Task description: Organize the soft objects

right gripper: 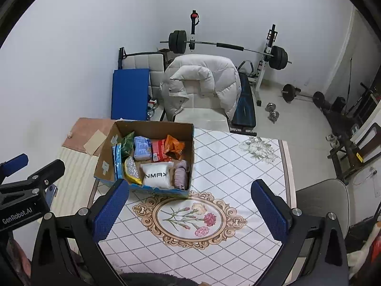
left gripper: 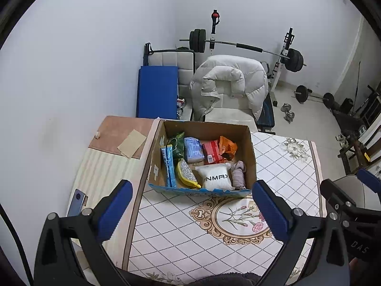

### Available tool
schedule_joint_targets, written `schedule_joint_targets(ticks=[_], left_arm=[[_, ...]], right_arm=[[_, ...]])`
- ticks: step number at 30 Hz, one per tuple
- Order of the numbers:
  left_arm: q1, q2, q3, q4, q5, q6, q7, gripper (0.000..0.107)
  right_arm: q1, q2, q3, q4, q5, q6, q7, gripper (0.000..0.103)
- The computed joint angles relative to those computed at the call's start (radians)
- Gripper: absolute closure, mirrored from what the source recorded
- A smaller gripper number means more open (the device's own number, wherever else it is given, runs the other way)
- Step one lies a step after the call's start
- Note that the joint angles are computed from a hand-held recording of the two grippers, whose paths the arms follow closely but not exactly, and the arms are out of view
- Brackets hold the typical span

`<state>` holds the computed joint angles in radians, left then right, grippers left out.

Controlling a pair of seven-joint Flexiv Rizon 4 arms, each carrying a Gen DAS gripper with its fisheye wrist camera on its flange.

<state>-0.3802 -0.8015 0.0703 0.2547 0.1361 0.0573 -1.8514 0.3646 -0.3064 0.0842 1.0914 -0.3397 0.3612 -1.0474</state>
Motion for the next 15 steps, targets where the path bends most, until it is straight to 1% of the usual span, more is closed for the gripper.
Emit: schedule_joint_targets(ticks=[4,9,15], left_arm=[[-0.007,-0.006,0.008,-0.018,0.013,-0.001,0.016,0.004],[-0.009,-0.029,0.010,-0.071,0.015,-0.014,0.030,0.004],[-0.010,-0.012,0.009,-0.037,0.016,0.019,0.032,0.004]], right_arm=[[0.009,-0.004,-0.008,-0.002,-0.034,0.024,0.012,0.000],[0.015,-0.005,-0.011,-0.007,-0.053,0.042,0.018,0.000],[0.019,-0.003,-0.012,-0.008,-0.065,0.045,0.021,0.000]])
